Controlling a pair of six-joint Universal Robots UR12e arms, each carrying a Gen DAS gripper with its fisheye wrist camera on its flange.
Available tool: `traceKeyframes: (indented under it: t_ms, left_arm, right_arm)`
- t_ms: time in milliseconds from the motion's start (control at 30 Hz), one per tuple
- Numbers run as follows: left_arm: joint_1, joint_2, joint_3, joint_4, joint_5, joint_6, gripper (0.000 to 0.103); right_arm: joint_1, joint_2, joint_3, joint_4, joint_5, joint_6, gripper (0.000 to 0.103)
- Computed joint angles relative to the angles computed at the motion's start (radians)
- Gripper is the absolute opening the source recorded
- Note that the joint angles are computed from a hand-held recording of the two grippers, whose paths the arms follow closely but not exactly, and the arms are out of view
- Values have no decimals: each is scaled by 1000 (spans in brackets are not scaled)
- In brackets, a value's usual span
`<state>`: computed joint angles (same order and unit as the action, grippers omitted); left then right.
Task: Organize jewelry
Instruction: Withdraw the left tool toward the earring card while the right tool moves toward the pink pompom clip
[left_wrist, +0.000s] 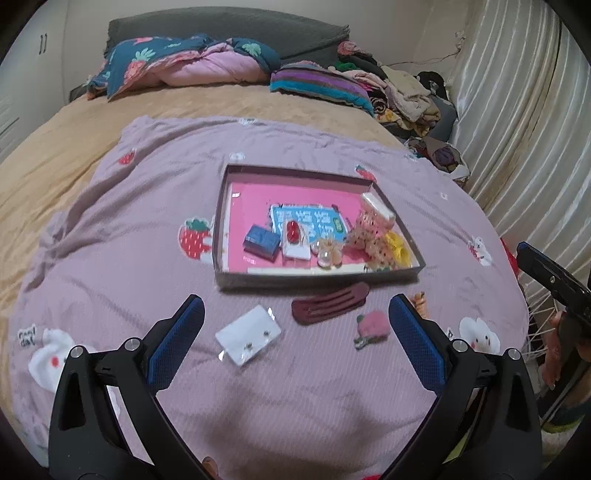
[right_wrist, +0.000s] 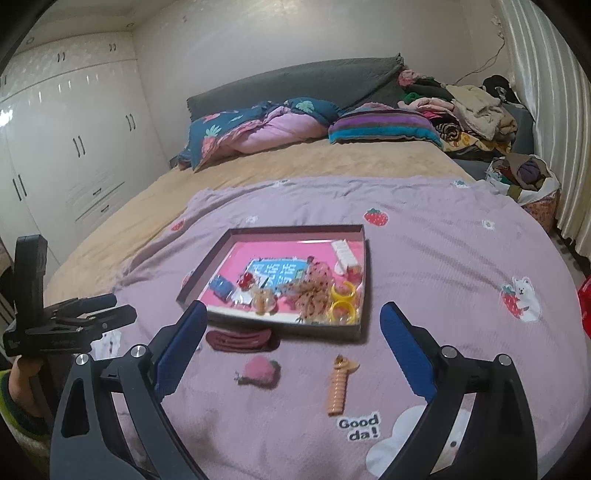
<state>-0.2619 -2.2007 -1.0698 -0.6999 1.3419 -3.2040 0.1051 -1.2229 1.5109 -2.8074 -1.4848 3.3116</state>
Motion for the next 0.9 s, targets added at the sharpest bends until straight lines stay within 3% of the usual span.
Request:
traceKeyframes:
  t_ms: [567, 900]
  left_arm:
    - [7, 41, -132, 2, 47, 26, 93]
    - [14, 37, -152, -17, 59, 23, 93]
  right_arm:
    - [33, 4, 55, 32, 23, -32, 94]
    - [47, 22, 49, 74, 25, -52, 94]
